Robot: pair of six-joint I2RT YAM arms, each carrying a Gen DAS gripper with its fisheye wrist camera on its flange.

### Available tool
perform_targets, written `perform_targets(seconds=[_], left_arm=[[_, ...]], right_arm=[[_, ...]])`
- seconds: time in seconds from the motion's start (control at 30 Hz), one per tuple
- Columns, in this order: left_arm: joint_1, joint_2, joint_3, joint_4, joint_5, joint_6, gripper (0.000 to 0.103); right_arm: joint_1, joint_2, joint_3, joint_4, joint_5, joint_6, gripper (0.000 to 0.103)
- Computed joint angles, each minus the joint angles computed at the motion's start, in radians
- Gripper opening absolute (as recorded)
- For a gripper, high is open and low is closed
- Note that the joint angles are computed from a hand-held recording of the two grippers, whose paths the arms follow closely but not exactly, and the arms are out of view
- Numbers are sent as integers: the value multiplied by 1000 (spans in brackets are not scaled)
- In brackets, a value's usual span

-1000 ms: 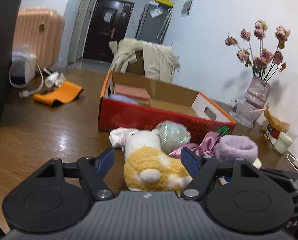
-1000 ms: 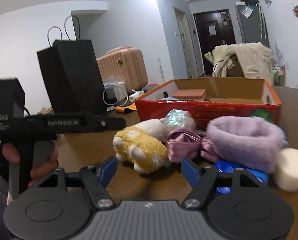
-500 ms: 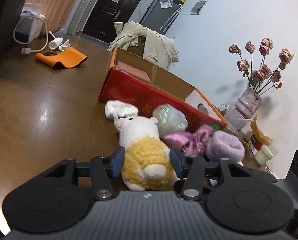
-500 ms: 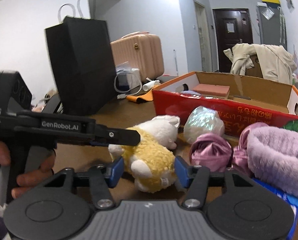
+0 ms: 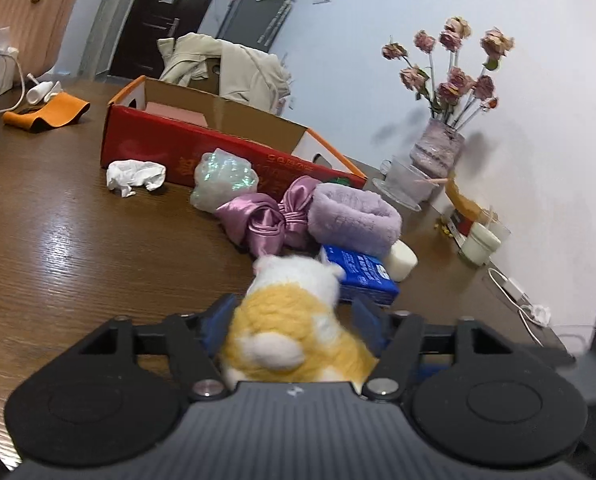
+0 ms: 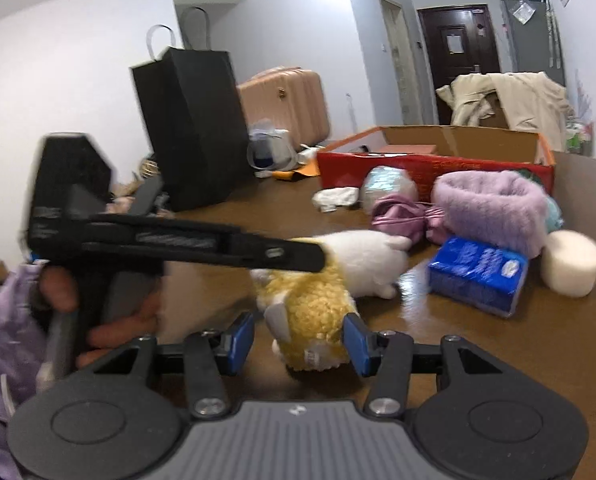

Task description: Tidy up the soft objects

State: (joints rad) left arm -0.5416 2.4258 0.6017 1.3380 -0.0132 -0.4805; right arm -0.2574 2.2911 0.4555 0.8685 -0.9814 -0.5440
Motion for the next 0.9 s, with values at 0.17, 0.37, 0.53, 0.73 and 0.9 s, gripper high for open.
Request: perform_targets(seconds=[0.17,0.37,0.53,0.73,0.9], left_arm=[[-9,-45,-98,94,-128,25,83],[-225,-62,-74,-22,-445,32,92],[-332,33,52,-97,-599,131,97],[-279,38,-37,-8,-569,114,90],[-196,41,-149,89,-638,82,86]], right_arm=[[-34,-29,-56,84,-39,-2,47],[-26,11,-26,326,217,203,48],[76,6,63,325,253,265,48],[259,31,300,28,337,230,46],[254,42,275,21,366,322,45]])
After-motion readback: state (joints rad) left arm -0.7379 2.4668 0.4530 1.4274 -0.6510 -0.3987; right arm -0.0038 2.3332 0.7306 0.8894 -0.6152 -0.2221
